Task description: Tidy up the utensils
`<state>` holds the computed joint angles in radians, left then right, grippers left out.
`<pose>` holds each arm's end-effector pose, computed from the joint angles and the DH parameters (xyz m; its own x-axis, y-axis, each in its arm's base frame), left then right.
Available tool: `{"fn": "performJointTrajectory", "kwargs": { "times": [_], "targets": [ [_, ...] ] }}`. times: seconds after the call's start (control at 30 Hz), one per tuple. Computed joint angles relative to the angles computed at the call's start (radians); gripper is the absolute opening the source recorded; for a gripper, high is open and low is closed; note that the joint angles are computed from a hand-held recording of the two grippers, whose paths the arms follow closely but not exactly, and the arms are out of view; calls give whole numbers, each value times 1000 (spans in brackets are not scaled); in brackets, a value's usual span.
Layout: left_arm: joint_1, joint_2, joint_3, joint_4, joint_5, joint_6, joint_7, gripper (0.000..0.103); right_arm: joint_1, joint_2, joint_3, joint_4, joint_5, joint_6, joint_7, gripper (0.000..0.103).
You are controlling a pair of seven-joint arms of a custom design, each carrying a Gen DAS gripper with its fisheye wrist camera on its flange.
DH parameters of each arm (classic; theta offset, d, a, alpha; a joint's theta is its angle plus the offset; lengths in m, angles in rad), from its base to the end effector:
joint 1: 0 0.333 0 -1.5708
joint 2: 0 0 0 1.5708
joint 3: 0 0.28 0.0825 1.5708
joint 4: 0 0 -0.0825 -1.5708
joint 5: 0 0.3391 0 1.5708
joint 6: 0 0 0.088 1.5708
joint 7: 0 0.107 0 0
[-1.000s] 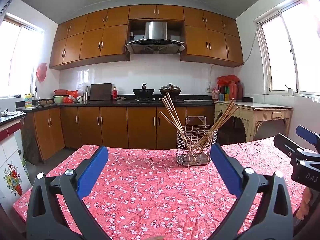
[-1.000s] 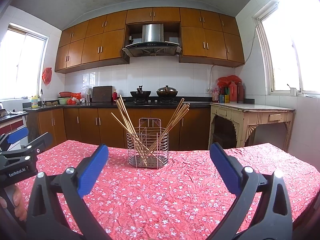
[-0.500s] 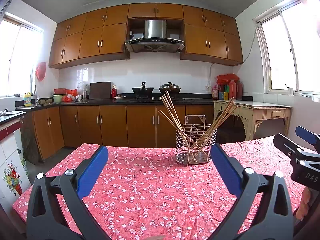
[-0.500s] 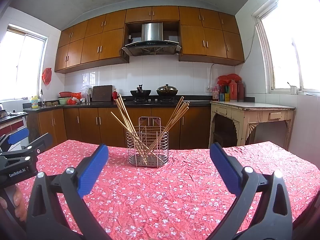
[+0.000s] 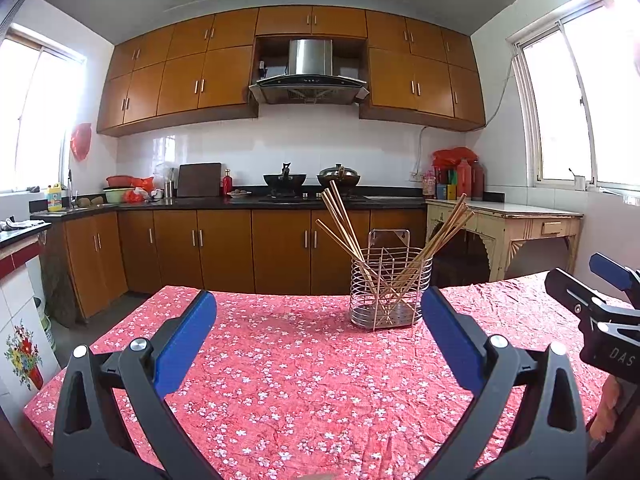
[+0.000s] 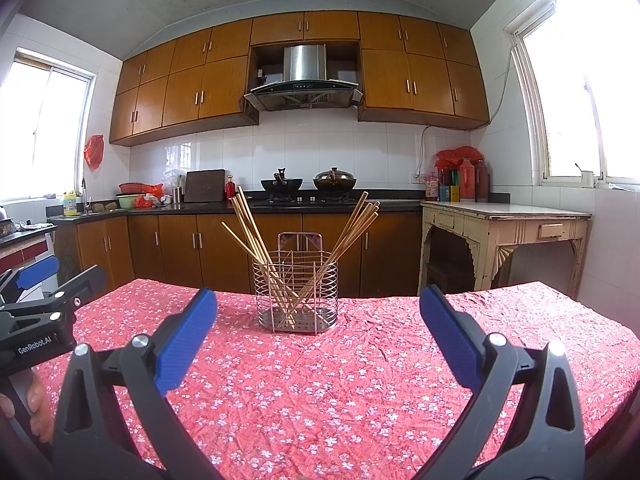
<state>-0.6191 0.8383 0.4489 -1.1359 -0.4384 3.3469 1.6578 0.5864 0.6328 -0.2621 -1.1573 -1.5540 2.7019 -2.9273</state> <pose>0.6820 -0.2259 0.5012 -0.1706 -0.9853 -0.0011 -0.1249 0.0227 -0.9919 0.6391 0.3140 0.4926 -0.0969 -0.9953 -0.0025 -0.1210 0.0142 -0.9925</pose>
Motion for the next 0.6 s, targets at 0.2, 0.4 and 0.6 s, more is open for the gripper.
{"fn": "performJointTrajectory", "kwargs": {
  "times": [0.2, 0.4, 0.6],
  "targets": [
    [-8, 10, 15, 7, -6, 3, -5, 101, 0, 5, 0, 5, 6, 0, -5, 99],
    [-31, 14, 45, -2, -32, 14, 0, 101, 0, 6, -4, 2, 4, 7, 0, 99],
    [-12, 5, 8, -2, -36, 17, 20, 101, 0, 7, -4, 4, 6, 6, -2, 99]
  ]
}}
